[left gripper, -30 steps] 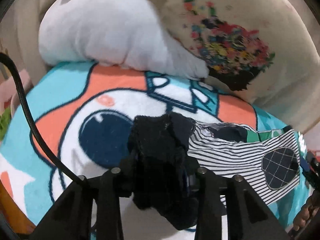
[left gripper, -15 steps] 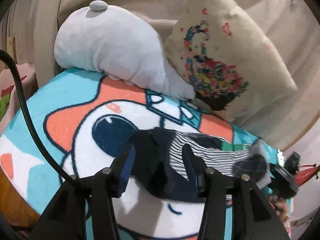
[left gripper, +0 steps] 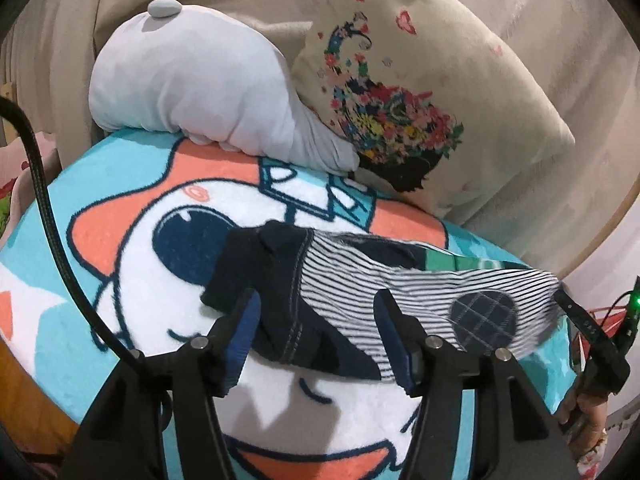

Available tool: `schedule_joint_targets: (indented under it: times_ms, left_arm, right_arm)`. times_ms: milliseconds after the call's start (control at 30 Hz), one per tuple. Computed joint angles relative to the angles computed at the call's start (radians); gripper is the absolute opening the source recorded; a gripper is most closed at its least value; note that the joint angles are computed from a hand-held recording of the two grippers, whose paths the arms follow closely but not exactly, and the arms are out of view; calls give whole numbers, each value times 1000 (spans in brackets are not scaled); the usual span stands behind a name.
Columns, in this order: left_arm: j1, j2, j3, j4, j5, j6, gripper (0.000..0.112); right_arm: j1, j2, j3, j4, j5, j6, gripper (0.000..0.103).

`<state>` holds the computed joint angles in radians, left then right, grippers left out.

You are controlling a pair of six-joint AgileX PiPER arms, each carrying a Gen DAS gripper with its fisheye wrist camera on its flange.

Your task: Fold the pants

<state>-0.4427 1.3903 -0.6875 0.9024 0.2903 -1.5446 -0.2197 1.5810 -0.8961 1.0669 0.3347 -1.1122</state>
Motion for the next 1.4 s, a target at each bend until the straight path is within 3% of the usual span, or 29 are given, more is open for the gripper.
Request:
schedule_joint_targets:
  times_ms: [33,100,200,367,500,733,1033,1400]
  left_arm:
    - [-19,4,-1,37,21,-39,61]
    - [-63,9,-2,110,76,-113,68]
    - [-159,13,-10,223,207,-234,77]
    - [-352,84,-61,340,503,-360,85]
    - [-438,141,-110,337,623,-338,86]
    - [-480,173,-128,315,612,-312,86]
    - [-486,201,-133,295,567,-293,86]
    - [-449,214,-110,283,484,-305,86]
  right_arm:
    - [-14,6,-2,-60,-10,54,60]
    - [-62,23,-18,-60,48,80,62]
    - [-149,9,14,108,139,-55,62]
    - [-82,-110,178,351,133,-276,66]
    - [-30,-154,256,395,151,-337,69]
    - [79,-145,309,447,85,-418,69]
    - [57,-113,309,428,98,-401,70]
    - [117,-107,316,390,55,-378,71]
